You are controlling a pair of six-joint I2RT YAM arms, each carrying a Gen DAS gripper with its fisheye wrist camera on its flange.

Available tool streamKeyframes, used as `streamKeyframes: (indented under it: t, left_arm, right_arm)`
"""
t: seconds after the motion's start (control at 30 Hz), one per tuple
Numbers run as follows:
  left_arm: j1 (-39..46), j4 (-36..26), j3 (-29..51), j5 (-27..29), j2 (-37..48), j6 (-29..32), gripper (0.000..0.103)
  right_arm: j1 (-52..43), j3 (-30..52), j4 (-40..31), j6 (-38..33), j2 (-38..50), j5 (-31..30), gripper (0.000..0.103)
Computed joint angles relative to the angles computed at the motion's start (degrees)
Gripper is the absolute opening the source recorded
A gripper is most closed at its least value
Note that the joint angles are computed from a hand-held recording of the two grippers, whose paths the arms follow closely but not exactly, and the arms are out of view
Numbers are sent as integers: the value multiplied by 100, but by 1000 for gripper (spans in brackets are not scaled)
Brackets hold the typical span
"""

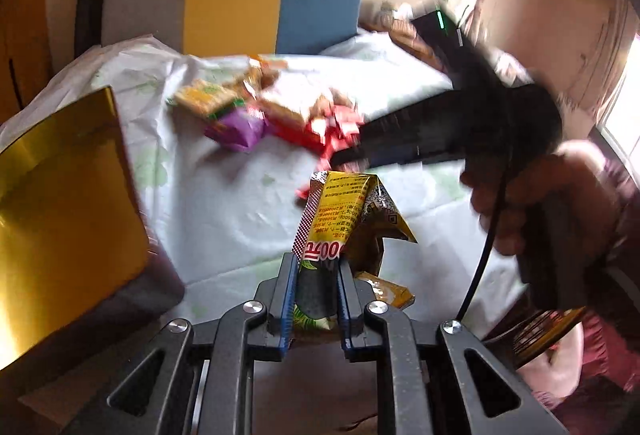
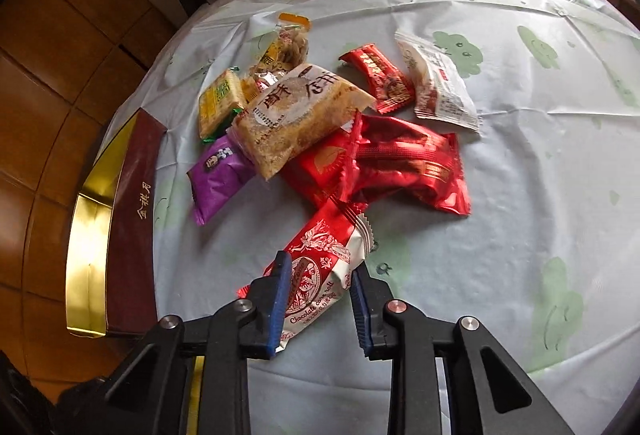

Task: Organize snacks
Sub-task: 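Carry the yellow-green packet with the left gripper into the gold tray and release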

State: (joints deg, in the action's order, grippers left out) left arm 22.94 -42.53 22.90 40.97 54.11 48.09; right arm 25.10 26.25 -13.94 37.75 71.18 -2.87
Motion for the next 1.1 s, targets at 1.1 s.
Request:
streamKeyframes:
  t: [1.1]
  left_arm:
    - [375, 1698, 3895, -1057, 4967, -4725, 30]
  right_arm:
    - [-56, -688, 441, -75, -496, -13, 53]
